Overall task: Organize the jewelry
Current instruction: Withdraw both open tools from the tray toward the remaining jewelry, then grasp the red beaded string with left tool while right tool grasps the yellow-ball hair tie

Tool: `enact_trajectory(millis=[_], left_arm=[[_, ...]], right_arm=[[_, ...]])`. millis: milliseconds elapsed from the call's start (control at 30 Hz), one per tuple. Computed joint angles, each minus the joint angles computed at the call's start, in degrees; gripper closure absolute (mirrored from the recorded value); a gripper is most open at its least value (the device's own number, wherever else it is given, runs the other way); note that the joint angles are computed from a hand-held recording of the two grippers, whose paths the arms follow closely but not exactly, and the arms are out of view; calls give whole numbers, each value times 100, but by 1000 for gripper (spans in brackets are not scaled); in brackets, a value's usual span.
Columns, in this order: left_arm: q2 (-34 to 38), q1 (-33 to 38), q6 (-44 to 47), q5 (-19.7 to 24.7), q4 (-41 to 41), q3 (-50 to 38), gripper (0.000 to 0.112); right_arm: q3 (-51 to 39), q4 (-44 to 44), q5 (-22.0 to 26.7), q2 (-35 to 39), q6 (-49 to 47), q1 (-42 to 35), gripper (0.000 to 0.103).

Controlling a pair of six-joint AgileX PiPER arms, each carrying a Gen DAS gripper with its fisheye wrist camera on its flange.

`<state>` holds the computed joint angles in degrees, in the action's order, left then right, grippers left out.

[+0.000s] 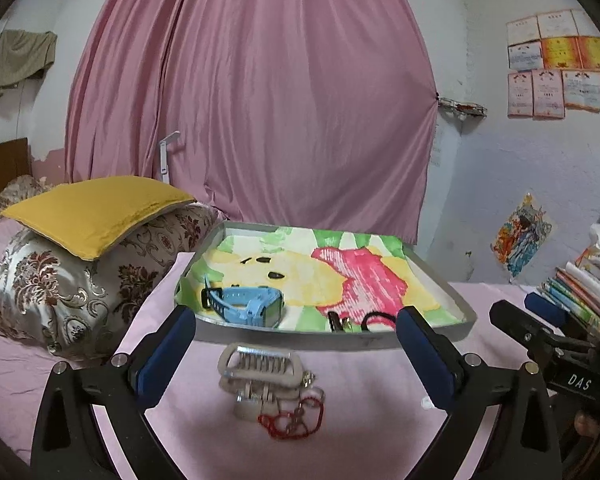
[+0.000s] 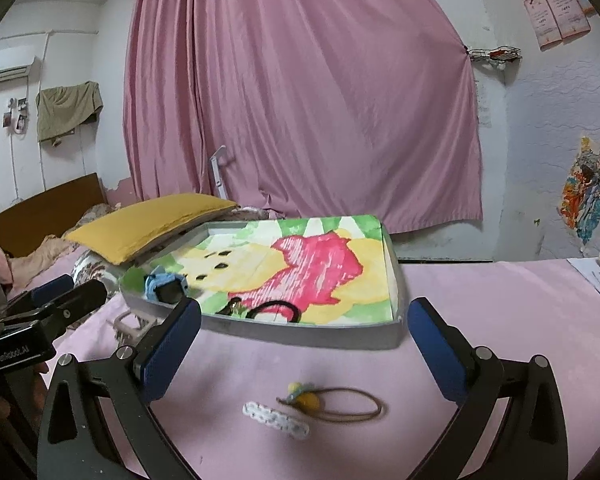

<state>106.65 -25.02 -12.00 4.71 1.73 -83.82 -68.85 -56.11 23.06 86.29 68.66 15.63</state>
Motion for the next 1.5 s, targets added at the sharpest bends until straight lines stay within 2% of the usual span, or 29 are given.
enact_trajectory(millis=[67, 200, 267, 400, 467, 567, 733, 833, 867, 1000, 1033, 1133, 1267, 1400, 1500], left_arm=[[-93, -9, -89, 24, 115, 150, 12], [-194, 45, 671, 151, -620, 351, 12], [-198, 57, 786, 263, -706, 390, 12], [-124, 94, 924, 667, -850, 337, 12], [-90, 139, 1274, 840, -1235, 319, 12], [14, 154, 1237, 1172, -1242, 172, 12], [241, 272, 1893, 1645, -2113, -81, 12], [341, 295, 2037, 1819, -2353, -197, 12], [364, 291, 2067, 1845, -2405, -217, 13], [515, 306, 2118, 2159, -2479, -461, 33], [558, 310, 2101, 2238, -2475, -533, 35], [643, 305, 2090, 2401, -2470, -713, 45], [800, 258, 1832, 2655, -2191, -1040, 57], [858, 234, 1684, 2691, -2024, -1145, 66], [896, 200, 1654, 2706, -1919, -1216, 71]], right_arm=[[103, 207, -37, -73, -222, -24, 2], [248, 576, -34, -176, -630, -18, 2], [277, 837, -20, -190, -896, -17, 2], [283, 1482, 37, -156, -1512, -50, 2], [313, 1919, 29, -158, -1885, -119, 2], [293, 2768, 48, -106, -2654, -249, 2], [258, 3335, 45, -10, -3144, -312, 2], [166, 3709, 104, 57, -3506, -369, 2], [94, 3766, 162, 107, -3573, -383, 2], [-225, 3721, 475, 302, -3647, -405, 2], [-319, 3746, 549, 356, -3716, -414, 3], [-570, 3844, 744, 506, -3935, -423, 10], [-799, 4055, 935, 684, -4194, -449, 25], [-984, 4402, 1105, 850, -4555, -519, 43], [-1127, 4535, 1223, 969, -4701, -543, 51]])
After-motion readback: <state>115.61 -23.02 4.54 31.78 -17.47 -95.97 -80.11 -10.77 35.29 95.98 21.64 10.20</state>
